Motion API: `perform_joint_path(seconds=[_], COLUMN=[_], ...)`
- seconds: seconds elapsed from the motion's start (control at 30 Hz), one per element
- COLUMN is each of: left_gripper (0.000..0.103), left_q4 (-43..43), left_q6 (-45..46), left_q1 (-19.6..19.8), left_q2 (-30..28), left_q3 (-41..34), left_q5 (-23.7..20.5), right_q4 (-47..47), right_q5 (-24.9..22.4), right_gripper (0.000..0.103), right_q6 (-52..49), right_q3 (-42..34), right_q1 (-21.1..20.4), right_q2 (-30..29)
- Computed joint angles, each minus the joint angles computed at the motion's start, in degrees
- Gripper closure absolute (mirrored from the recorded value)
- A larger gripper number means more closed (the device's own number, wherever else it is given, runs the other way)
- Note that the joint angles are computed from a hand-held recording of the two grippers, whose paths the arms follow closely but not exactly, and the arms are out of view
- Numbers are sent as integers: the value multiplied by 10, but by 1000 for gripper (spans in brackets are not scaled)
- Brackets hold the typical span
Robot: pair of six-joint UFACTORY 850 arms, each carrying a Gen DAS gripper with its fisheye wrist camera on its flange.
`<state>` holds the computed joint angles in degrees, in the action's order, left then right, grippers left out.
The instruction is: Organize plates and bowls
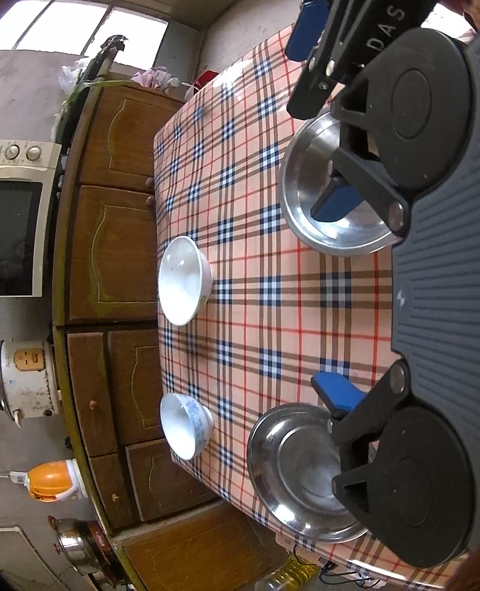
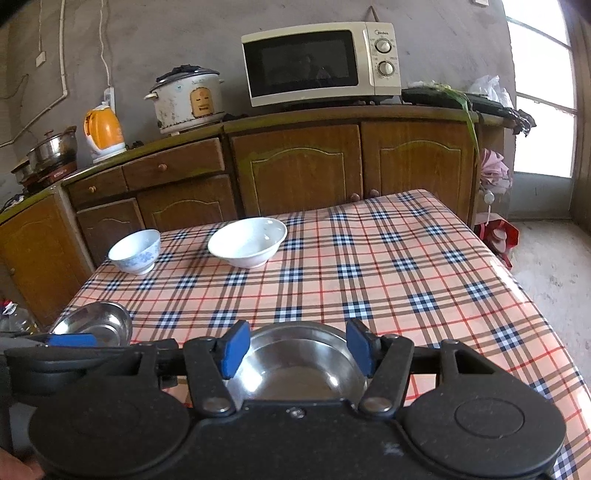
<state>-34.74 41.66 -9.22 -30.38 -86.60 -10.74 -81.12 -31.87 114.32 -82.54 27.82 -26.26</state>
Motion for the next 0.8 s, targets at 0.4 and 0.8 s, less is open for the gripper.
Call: perform_joint_path(seconds=[0.4,0.8], left_gripper=[8,8], left_q4=[-39,-100], left_q6=[30,95], left_q1=[13,16], left_q2=[7,35], left_q3=[-1,28], left_q5=[3,15], right_q4=[10,-15], right_q5=[-5,-23], right_gripper=[33,33], right_q6=[-23,0], right_q3=[-23,-7], right_q1=[7,20], right_q2=[-10,12])
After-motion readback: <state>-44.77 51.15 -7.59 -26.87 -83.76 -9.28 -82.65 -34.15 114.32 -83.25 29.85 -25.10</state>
